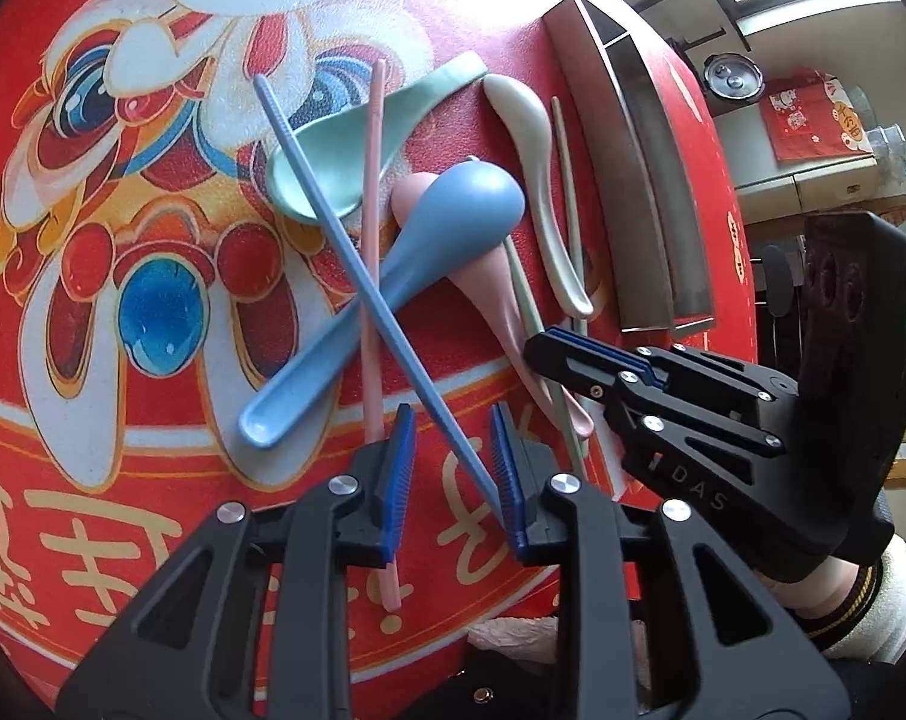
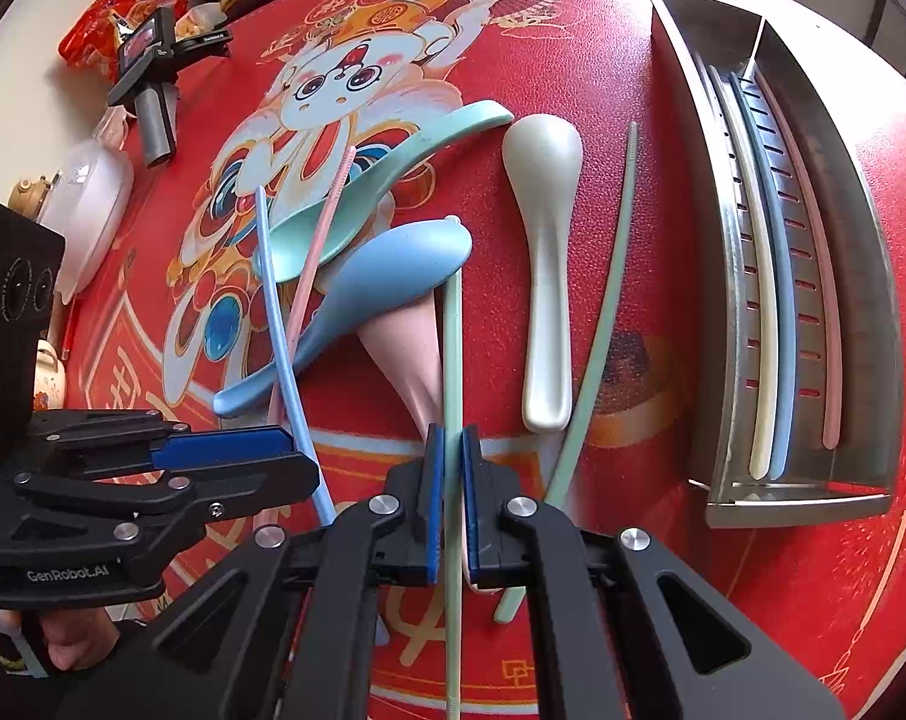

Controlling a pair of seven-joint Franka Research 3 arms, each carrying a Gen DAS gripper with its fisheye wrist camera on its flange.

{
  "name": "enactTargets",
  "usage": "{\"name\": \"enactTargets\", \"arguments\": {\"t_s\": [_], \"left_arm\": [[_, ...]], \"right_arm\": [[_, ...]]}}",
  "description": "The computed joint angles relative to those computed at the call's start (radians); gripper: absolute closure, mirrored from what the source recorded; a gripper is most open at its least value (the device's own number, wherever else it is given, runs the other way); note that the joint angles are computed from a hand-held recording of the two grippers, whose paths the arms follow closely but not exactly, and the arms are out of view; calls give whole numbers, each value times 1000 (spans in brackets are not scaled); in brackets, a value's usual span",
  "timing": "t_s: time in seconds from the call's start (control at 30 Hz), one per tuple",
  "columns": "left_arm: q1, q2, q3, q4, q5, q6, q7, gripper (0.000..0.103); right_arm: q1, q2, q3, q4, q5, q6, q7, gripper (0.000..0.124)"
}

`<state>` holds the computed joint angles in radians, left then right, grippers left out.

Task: Organize utensils
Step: 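Grasp a blue chopstick with the left tool while the right tool grasps a green chopstick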

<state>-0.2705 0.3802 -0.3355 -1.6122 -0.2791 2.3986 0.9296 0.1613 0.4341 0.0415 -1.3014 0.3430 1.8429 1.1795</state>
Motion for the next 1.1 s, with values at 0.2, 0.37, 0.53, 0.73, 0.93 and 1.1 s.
{"name": "enactTargets", "arguments": {"t_s": [0.2, 0.37, 0.53, 0.73, 0.93, 1.1], "left_arm": [[-14, 42, 20, 56, 54, -44, -39, 75], [-39, 89, 39, 142, 142, -96, -67, 76], [-79, 111, 60, 194, 264, -147, -65, 84], [-63, 80, 55, 144, 264, -135, -81, 93], [-37, 54, 42, 85, 223, -80, -68, 91], [-5, -17, 31, -32, 173, -15, -31, 91]], "right_arm": [[0, 0, 0, 0, 0, -3, -4, 118], [0, -1, 0, 0, 0, -3, -5, 118], [2, -3, 0, -2, -7, -2, -14, 117], [3, -2, -1, -3, -6, -1, -11, 117], [10, -2, -2, -7, -20, 7, -4, 116], [5, -2, -1, -10, -7, 10, 1, 116]]}}
